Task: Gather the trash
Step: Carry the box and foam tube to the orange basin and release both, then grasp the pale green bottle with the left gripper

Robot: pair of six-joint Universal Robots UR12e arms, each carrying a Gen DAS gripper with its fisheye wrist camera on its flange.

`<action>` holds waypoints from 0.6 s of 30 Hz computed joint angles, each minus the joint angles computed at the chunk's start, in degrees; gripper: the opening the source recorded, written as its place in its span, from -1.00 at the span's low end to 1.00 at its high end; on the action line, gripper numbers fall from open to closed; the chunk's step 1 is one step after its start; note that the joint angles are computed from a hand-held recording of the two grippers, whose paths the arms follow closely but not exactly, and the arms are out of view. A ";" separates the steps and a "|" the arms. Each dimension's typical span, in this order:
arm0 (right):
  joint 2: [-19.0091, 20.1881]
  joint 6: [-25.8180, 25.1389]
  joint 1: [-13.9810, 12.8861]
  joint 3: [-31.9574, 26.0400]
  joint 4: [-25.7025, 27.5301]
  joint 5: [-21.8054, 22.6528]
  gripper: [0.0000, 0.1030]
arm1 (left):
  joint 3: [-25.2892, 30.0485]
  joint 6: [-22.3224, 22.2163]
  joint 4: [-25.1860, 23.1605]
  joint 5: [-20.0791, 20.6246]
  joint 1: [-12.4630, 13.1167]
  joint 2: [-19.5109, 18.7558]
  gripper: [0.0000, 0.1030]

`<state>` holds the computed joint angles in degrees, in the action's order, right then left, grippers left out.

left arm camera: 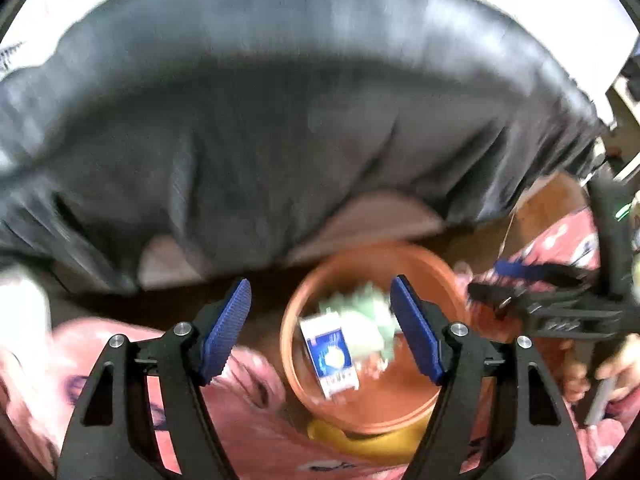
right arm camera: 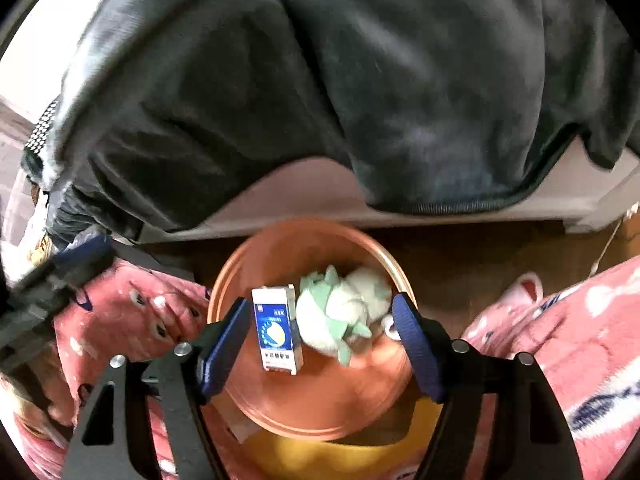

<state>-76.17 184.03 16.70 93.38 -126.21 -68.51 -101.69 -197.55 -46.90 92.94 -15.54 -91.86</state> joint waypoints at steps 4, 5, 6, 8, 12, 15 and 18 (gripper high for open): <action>-0.89 -2.21 0.97 0.67 -4.05 -1.46 0.44 | 1.78 1.14 5.03 3.30 0.50 1.06 0.62; -1.14 -2.97 1.20 0.84 -4.80 -1.68 0.45 | 3.24 1.82 5.72 5.41 0.81 0.66 0.62; -1.36 -3.92 1.40 1.01 -5.51 -1.86 0.45 | 4.17 2.19 5.66 6.62 1.15 0.37 0.62; -1.75 -5.31 1.79 1.52 -6.95 -2.50 0.47 | 7.64 2.47 4.44 8.90 2.18 -1.18 0.62; -2.19 -7.86 2.23 2.25 -9.33 -2.95 0.48 | 14.19 4.92 5.01 9.12 5.03 -5.34 0.62; -2.16 -9.24 2.63 2.56 -10.52 -3.68 0.49 | 20.30 8.14 4.70 8.12 7.39 -9.85 0.62; -2.19 -10.25 3.00 2.94 -11.46 -4.58 0.51 | 27.00 9.44 -0.91 9.19 8.82 -14.80 0.62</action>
